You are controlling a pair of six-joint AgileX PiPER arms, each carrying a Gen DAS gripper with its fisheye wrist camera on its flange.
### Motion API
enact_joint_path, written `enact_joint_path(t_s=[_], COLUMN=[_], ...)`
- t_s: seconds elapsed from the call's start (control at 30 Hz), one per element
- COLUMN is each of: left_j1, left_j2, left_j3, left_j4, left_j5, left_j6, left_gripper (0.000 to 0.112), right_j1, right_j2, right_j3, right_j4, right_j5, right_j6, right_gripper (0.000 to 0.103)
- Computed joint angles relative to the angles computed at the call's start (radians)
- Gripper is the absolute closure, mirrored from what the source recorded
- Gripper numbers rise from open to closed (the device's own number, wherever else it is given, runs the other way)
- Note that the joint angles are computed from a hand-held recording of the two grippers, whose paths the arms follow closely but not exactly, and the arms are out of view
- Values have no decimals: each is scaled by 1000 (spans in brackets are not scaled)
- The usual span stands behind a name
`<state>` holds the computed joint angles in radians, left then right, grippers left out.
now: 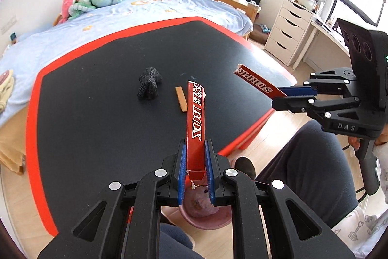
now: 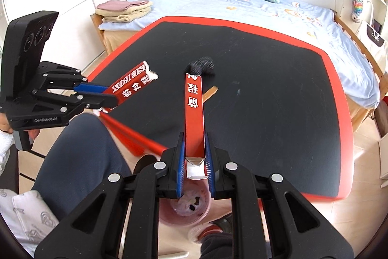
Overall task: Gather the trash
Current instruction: 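Grasp a red box with the right gripper while the left grasps the other red box, then carry both red boxes over the wastebasket and open both grippers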
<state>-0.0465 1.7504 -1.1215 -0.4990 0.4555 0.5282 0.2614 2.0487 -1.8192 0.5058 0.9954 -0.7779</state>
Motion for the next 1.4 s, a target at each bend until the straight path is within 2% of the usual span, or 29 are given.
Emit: enact_joint_path(t_s=[0.3,0.5,0.83,1.17,1.2,1.23,1.27,1.3,1.33,1.4], left_j1=[-38,-70,-97,-93,-92,-95,-94,-88,-87,-89], left_j2=[-73,-98,-111,-110,-108,-106,-106,-107,-110,-107], left_j3=[124,182,232,242,241,245,250,257,264,263], left_j4=[-49,-74,-91,-133,-141,-144,-164,-215,-246,-201], left_j5=[-27,-46,-68,-51,-52,-61,-69,-78,-92,-110], left_j6=[27,33,39,83,92,92,109,152,175,118], left_gripper=[98,98,98,95,83,60,48,32,26,25], right_j1=[-20,-28,-35,-37,-37,-33,-30,-32,-37,-36], right_j2=[-150,-205,-227,-216,-211,-203,-201,-203,-205,-205], right_j3=[264,373,422,430,428,423,427,434,440,442], right_j4=[39,57,71,82,83,73,66,73,87,82], right_j5=[-44,-63,-60,-41,-39,-38,-53,-60,-63,-74], right_j6=[-68,-98,-115,-129,-130,-124,-122,-126,-133,-119], right_gripper=[88,88,88,86,84,75,48,30,25,14])
